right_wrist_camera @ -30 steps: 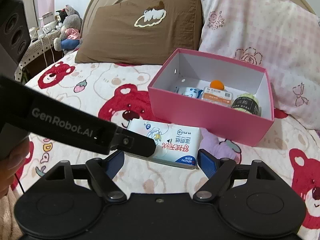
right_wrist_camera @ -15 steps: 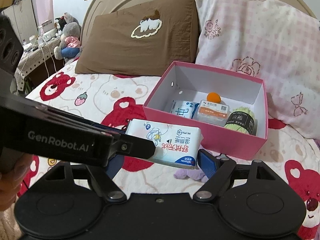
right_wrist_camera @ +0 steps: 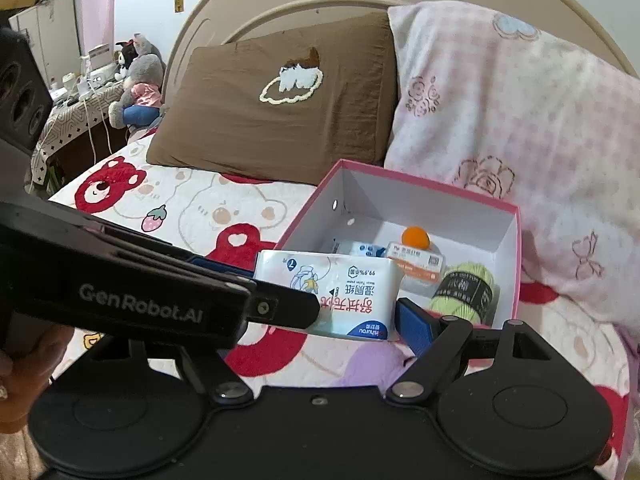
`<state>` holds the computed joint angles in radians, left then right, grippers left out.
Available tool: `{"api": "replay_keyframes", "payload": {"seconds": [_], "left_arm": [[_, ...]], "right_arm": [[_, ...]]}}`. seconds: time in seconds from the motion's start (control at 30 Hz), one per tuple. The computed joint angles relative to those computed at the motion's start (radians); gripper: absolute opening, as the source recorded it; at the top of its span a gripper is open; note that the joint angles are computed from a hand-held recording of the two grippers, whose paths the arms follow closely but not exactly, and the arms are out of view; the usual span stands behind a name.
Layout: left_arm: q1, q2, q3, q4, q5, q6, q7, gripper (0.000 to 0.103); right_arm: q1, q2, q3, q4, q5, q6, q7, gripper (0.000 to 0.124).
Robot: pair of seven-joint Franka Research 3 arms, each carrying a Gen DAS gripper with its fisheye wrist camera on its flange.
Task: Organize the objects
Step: 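Lower the white tissue packet into the pink box and open the left tool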
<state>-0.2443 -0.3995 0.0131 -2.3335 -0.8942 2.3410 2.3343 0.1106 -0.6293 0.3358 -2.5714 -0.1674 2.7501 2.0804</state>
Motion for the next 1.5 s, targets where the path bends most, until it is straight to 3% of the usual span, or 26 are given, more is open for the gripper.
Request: {"api": "replay_keyframes", "payload": {"seconds": [0.37,0.67,0.87,1.03,1.5], "left_arm": [[0.016,0.112,-0.016,0.099,-0.028,0.004,0.001,0.037],[0.064,0.287,-0.087,0.261,0.006,-0.026,-0.047,0.038],[0.103,0.441,-0.155,0.393,0.059,-0.005,-0.113,0.038],[0.131,0.546,-0.211,0.465,0.076,0.043,-0.145,0.038],[0.171,0.717,-0.322,0.559,0.147,0.172,-0.237,0.038]], "right_arm": [[0.026,0.072,-0.088,0.023,0.044,0.074,-0.139,0.074],[-0.009,0.15,-0.124,0.058,0.077,0.086,-0.228,0.058],[-0.008,0.253,-0.186,0.102,0.136,0.107,-0.277,0.048],[-0.04,0.355,-0.193,0.159,0.111,0.124,-0.274,0.048],[0.003,0.545,-0.285,0.238,0.175,0.19,-0.327,0.047]]}}
